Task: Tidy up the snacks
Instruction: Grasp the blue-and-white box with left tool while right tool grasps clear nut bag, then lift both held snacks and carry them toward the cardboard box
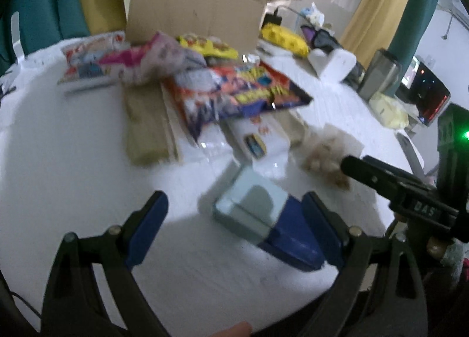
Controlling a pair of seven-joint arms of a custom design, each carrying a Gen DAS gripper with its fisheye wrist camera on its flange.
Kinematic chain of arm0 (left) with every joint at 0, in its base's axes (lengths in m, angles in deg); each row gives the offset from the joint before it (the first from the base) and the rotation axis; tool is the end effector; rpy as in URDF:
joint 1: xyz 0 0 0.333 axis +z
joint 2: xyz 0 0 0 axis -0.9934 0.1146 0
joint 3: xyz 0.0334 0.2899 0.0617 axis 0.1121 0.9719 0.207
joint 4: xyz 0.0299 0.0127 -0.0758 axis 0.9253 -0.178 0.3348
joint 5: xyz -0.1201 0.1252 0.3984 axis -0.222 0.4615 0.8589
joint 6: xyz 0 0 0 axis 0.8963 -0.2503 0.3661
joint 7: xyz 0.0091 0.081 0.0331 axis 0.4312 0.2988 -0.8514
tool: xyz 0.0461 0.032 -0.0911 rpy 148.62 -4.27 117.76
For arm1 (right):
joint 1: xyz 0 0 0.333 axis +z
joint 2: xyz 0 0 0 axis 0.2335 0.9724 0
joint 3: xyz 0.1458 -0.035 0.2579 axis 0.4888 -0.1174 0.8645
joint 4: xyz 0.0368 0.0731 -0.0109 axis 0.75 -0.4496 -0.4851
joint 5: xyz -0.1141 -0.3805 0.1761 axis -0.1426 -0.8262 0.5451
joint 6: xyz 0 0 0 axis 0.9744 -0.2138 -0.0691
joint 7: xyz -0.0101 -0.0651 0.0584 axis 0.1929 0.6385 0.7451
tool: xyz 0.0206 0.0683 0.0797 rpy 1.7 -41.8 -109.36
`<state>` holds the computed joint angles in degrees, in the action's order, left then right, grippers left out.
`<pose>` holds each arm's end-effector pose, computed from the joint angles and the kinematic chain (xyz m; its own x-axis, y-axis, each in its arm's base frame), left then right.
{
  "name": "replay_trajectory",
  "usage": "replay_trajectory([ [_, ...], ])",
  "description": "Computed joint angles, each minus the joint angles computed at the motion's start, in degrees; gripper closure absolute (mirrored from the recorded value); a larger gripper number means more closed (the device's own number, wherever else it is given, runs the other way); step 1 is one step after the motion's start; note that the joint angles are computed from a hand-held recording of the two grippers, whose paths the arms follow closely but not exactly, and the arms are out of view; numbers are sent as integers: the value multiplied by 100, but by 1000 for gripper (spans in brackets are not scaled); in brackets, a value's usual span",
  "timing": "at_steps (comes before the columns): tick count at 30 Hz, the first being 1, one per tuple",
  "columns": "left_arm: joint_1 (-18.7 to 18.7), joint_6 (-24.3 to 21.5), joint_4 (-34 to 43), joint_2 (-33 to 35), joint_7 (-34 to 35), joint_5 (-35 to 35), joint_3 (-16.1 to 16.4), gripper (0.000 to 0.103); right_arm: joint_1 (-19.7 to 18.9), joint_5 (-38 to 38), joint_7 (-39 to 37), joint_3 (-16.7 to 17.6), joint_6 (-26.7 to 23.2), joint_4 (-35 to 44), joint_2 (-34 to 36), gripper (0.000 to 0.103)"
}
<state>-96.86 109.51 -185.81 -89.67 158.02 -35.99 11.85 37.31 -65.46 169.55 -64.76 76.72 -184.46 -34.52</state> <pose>0.5264 -0.1844 0.4458 -0.4131 -0.8722 0.2620 -0.7690 0.1800 -0.6134 0.4860 0.3563 0.4575 -0.0548 -0.9574 -0.2836 -0.7460 0.2280 -0.6257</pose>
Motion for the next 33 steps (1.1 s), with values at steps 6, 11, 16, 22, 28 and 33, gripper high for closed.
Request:
replay_trajectory([
  [6,74,-273,112,120,-642,684,-184,10,-48,-72,27,-86,348,138,251,13],
  [11,102,-417,365,369,-1368,1455,-365,10,-64,21,-171,-207,415,269,473,14],
  [16,120,-335,549,574,-2268,2282,-496,10,-87,-102,-330,-270,476,110,366,36],
  [22,96,-116,599,750,-3077,3740,-626,10,-252,-11,-468,-267,928,-296,104,44],
  [28,-67,39,500,684,-2231,3142,-494,26,-452,-284,-183,-175,1227,-572,-119,49],
  [33,-140,-37,392,507,-1538,2402,-410,38,-511,-272,-218,-109,1157,-533,-161,53],
])
